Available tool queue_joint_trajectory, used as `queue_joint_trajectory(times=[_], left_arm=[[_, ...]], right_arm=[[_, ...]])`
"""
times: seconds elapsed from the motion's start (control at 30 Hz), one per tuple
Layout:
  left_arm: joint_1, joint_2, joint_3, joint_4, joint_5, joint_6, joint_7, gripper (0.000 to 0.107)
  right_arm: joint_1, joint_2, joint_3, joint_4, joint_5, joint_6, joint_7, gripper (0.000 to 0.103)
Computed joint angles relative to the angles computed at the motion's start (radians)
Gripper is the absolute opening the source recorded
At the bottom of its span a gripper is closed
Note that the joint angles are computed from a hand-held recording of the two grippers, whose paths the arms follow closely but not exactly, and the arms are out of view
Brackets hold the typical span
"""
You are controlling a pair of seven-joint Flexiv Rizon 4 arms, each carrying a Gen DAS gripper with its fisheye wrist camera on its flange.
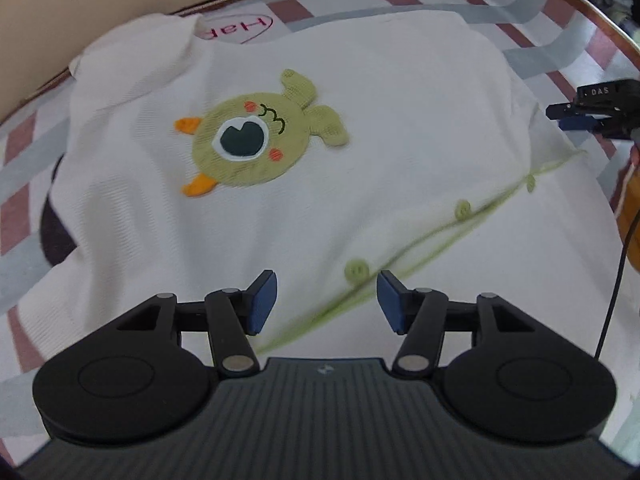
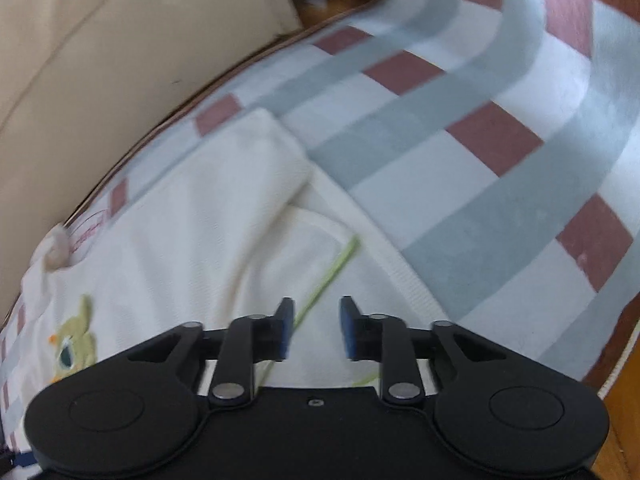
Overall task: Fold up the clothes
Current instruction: 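Release the fabric with the left tool and lay the garment flat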
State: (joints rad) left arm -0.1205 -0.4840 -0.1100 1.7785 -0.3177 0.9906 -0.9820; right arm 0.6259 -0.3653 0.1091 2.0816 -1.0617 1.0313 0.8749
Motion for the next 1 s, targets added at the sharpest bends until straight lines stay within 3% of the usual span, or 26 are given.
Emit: queue_joint_trajectory(times=[0.17, 0.23, 0.27, 0.3, 0.33, 0.47, 0.57, 0.67, 0.73, 0.87, 1.0], left_arm=[[-0.021, -0.043, 0.025, -0.031, 0.033, -0.013, -0.079, 0.055], [-0.018, -0.056, 0.028, -0.043, 0.040, -0.030, -0.097, 0.055], [-0.020, -0.058, 0.032, -0.043, 0.052, -0.015, -0.100, 0.055], [-0.022, -0.060, 0.037, -0.043, 0.064, 0.001, -0.103, 0.055], [-0.022, -0.062, 0.040, -0.041, 0.074, 0.020, -0.104, 0.055], [0.002, -0.037, 0.043, -0.004, 0.086, 0.060, -0.096, 0.055], [0.016, -0.021, 0.049, 0.023, 0.095, 0.086, -0.080, 0.057], [0.021, -0.011, 0.066, 0.041, 0.116, 0.087, -0.080, 0.058], [0.028, -0.004, 0.075, 0.053, 0.120, 0.081, -0.091, 0.058], [0.088, 0.027, 0.041, 0.116, 0.042, 0.114, -0.067, 0.059], [0.202, 0.071, -0.054, 0.220, -0.162, 0.206, 0.089, 0.061]], right_arm=[[-0.004, -0.057, -0.047, -0.025, -0.106, 0.007, 0.071, 0.048], [0.000, -0.082, -0.044, -0.059, -0.098, -0.034, 0.003, 0.049], [0.005, -0.092, -0.035, -0.079, -0.076, -0.068, -0.065, 0.034], [0.013, -0.101, -0.025, -0.099, -0.050, -0.107, -0.145, 0.007], [0.026, -0.102, -0.023, -0.111, -0.042, -0.144, -0.191, 0.005], [0.101, -0.036, -0.007, -0.091, -0.054, -0.358, -0.133, 0.004], [0.141, -0.004, 0.055, -0.100, 0.059, -0.530, -0.104, 0.004], [0.102, 0.003, 0.102, -0.082, 0.222, -0.448, -0.056, 0.004], [0.100, 0.002, 0.105, -0.069, 0.266, -0.421, -0.024, 0.004], [0.134, -0.005, 0.098, -0.106, 0.278, -0.520, -0.026, 0.005], [0.162, -0.050, 0.104, -0.180, 0.302, -0.649, -0.191, 0.021]])
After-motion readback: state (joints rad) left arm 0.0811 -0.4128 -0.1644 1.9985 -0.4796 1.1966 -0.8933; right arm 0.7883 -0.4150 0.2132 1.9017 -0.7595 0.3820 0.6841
